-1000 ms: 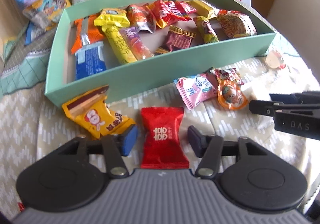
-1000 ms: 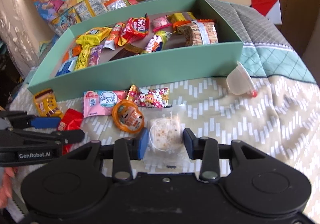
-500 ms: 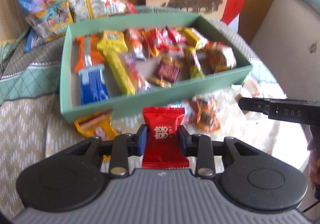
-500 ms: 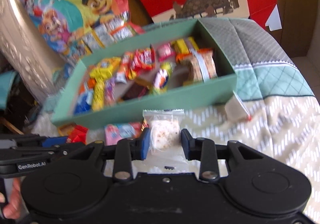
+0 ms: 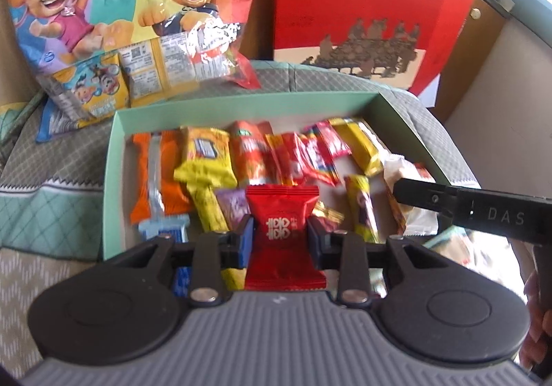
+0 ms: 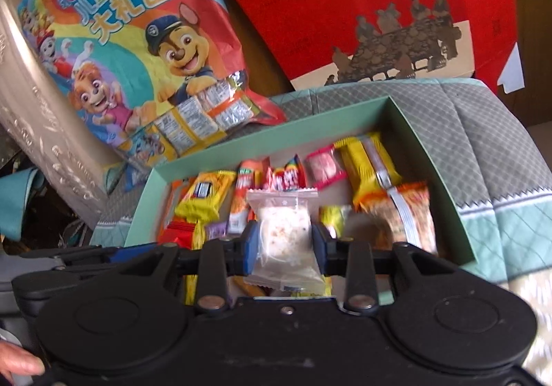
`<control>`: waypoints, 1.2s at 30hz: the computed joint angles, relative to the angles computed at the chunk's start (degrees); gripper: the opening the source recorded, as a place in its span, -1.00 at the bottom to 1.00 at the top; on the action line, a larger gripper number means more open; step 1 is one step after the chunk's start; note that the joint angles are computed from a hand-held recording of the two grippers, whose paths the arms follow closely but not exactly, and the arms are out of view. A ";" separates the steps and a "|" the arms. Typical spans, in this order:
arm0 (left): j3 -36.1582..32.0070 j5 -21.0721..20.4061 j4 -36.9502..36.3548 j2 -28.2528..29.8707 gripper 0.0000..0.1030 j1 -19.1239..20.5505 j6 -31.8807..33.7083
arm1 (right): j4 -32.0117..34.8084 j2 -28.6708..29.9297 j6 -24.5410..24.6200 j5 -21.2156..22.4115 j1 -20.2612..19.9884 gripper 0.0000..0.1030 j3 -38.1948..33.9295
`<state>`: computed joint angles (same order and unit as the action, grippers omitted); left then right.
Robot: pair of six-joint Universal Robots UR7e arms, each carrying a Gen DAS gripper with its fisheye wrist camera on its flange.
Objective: Organize snacks
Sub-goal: 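Put the red packet in the box with left tool while right tool places clear packet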
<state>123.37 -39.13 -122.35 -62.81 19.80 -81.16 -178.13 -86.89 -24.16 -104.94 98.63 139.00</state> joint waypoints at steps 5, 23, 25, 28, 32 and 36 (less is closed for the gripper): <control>-0.92 0.81 -2.58 1.52 -0.38 3.16 2.95 | -1.64 4.95 0.43 -0.52 -0.63 -0.37 -2.48; -2.66 2.57 3.02 3.69 0.91 5.34 -2.41 | -6.66 7.83 1.08 -0.44 -1.67 0.96 -2.93; -2.30 2.21 2.77 3.32 0.95 4.98 -3.01 | -7.18 7.36 0.98 -0.71 -1.48 1.00 -2.44; -2.21 1.92 3.94 2.95 1.00 4.09 -4.29 | -6.51 6.32 1.43 -1.15 -1.23 1.00 -1.92; -2.37 1.39 5.10 2.64 1.00 3.04 -5.29 | -5.13 4.29 1.96 -1.24 -0.97 1.00 -0.98; -2.53 1.09 6.51 2.11 1.00 1.60 -6.65 | -3.90 1.93 2.09 -1.62 -0.40 1.00 0.09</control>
<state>120.84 -38.04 -115.83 -60.70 21.40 -87.81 -182.03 -84.96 -22.07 -106.56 98.22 139.09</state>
